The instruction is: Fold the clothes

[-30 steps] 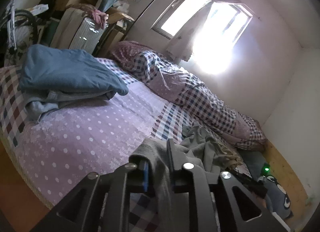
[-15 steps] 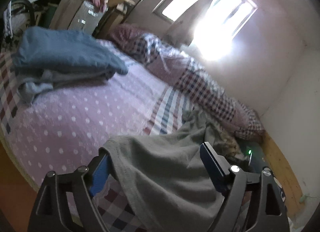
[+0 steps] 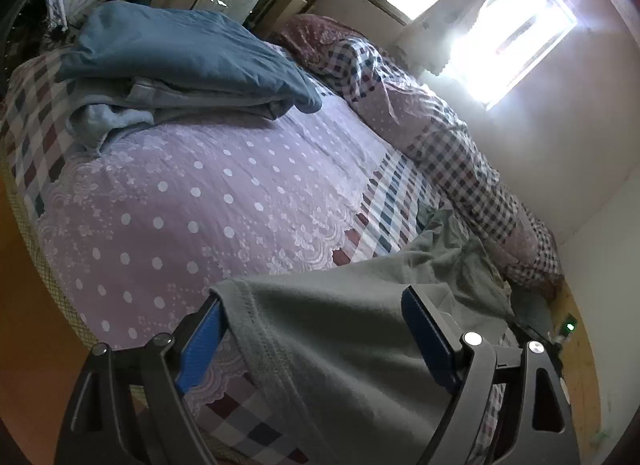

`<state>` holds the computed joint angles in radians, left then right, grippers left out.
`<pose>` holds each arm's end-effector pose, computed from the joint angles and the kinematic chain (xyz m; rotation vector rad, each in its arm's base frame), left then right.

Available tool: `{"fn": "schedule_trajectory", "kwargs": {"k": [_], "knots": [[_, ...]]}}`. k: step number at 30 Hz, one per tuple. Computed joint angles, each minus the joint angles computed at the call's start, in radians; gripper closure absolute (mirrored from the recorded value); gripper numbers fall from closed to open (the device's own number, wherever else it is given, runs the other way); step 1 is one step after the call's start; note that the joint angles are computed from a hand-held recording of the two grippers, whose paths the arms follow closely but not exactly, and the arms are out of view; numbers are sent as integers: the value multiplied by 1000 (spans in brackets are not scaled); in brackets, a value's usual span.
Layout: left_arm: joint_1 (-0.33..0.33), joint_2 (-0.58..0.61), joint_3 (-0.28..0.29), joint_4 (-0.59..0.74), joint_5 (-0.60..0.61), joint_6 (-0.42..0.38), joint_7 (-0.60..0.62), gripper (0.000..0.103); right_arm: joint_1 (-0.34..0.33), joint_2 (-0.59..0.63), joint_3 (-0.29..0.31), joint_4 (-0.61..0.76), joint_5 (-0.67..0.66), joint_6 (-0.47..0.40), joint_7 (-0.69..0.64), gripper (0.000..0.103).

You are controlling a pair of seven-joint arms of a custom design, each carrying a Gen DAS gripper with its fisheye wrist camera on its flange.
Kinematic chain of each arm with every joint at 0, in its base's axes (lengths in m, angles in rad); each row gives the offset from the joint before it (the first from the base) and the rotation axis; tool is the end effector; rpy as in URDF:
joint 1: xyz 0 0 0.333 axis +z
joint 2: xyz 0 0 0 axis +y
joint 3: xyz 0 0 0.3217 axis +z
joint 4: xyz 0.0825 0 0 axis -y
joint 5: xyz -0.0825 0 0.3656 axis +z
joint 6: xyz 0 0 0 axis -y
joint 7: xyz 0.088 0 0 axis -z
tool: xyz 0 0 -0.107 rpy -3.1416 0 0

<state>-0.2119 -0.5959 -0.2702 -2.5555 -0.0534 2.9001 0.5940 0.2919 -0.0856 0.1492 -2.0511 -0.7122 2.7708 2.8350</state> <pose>0.3477 -0.2006 0.5821 -2.2998 1.3485 -1.3133 0.4916 0.2664 0.5748 -1.4004 1.8111 -0.5714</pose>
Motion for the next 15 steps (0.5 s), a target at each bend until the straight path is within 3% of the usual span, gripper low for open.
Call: {"fn": "schedule_trajectory", "kwargs": {"k": [8,12,15], "knots": [[30,-20,-13,1,16,-23,-29,14,-91,-241,66,-146,-87,-38,138,98],[38,-25,-18,-5,27,7,-38,14,-153,-364,111,-218,-74,-73,169,98],[36,-19,-22,-1,39,41,-28,14,-163,-431,121,-261,-24,-55,141,98]]}}
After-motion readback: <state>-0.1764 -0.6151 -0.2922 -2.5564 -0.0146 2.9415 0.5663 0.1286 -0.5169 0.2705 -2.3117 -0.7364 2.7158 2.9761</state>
